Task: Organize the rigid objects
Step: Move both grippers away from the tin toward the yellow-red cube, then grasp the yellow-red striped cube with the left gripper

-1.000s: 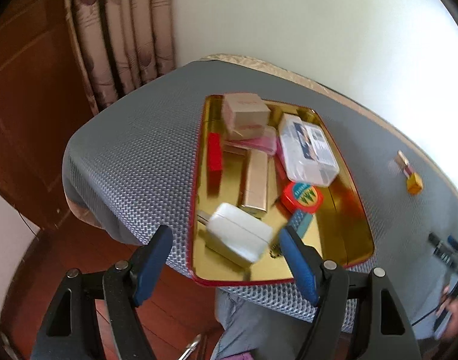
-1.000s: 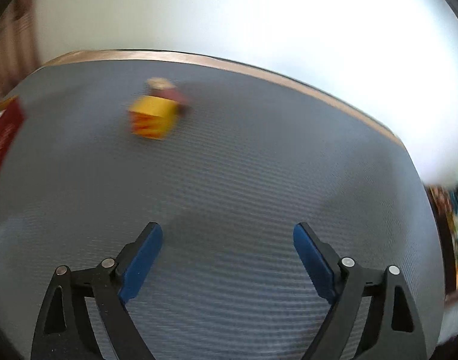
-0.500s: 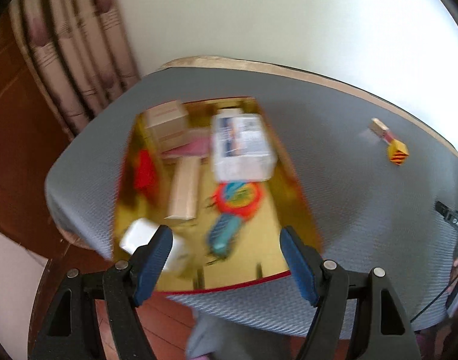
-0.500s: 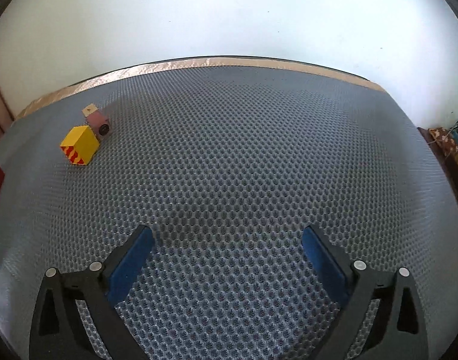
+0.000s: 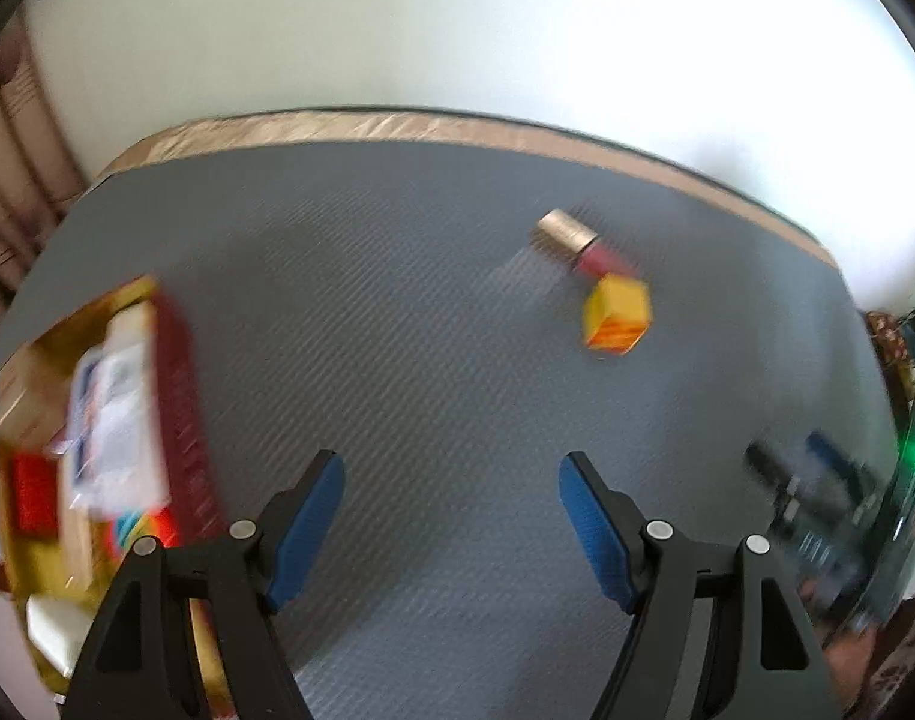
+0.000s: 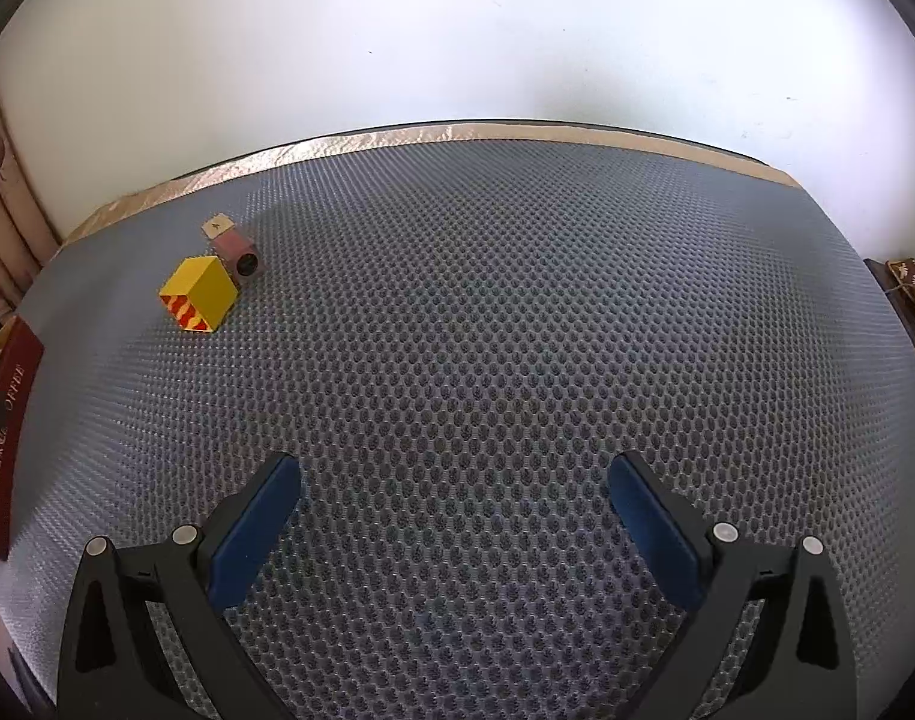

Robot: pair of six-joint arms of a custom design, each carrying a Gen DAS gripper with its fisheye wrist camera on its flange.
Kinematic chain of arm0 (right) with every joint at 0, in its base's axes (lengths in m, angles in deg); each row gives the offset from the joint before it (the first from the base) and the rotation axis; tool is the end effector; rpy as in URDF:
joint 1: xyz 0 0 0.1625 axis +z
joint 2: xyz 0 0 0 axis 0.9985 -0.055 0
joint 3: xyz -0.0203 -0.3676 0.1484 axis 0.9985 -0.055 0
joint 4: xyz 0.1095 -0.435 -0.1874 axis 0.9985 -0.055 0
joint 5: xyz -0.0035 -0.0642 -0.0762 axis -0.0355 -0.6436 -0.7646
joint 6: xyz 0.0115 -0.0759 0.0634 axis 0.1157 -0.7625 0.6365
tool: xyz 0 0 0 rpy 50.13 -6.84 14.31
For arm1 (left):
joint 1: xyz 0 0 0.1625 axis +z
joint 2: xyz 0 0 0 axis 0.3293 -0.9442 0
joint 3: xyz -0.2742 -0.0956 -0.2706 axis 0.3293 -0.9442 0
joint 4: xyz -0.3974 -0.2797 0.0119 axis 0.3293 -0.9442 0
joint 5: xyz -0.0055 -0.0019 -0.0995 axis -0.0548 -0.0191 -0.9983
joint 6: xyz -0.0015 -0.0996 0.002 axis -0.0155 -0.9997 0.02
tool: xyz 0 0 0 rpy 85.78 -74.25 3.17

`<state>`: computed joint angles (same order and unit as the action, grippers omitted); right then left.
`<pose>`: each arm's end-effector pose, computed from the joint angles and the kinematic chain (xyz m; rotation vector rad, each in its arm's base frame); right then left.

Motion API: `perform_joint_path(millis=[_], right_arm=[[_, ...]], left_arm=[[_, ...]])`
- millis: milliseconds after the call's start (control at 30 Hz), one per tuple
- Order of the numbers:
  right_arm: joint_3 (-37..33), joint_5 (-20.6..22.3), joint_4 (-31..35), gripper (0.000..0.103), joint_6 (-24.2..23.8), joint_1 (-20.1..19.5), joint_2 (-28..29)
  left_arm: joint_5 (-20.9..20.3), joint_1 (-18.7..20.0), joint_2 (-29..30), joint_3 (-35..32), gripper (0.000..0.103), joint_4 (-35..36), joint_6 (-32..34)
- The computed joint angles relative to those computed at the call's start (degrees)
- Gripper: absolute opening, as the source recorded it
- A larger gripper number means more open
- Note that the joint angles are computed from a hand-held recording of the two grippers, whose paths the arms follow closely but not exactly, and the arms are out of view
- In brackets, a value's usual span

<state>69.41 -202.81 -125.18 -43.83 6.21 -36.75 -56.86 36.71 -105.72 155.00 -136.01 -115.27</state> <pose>0.1124 -0.5911 0.1181 0.3641 -2.3364 0.7555 -0.1570 -0.6126 0.1094 -0.0768 2.2999 -0.6788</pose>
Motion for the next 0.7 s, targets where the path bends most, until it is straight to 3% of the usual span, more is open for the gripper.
perform_joint_path(millis=[133, 300, 533, 700], right_arm=[[0.57, 2.29, 0.23, 0.102, -0.21, -0.76, -0.98], [1.75, 4.05, 0.08, 0.102, -0.44, -1.16, -2.1], [2.82, 5.66, 0.76, 0.102, -0.66, -1.69, -3.69], [3.33, 6.31, 0.89, 0.102, -0.68, -1.89, -4.3]], left_arm=[[-2.0, 2.01, 6.16, -7.32, 0.076, -1.16, 5.55], [-2.93, 3.94, 11.37, -14.02, 0.076, 1.98, 7.47], [-4.11, 5.54, 16.39, -20.23, 0.076, 2.65, 11.16], [-5.08, 6.18, 18.23, -21.75, 0.076, -1.66, 14.76]])
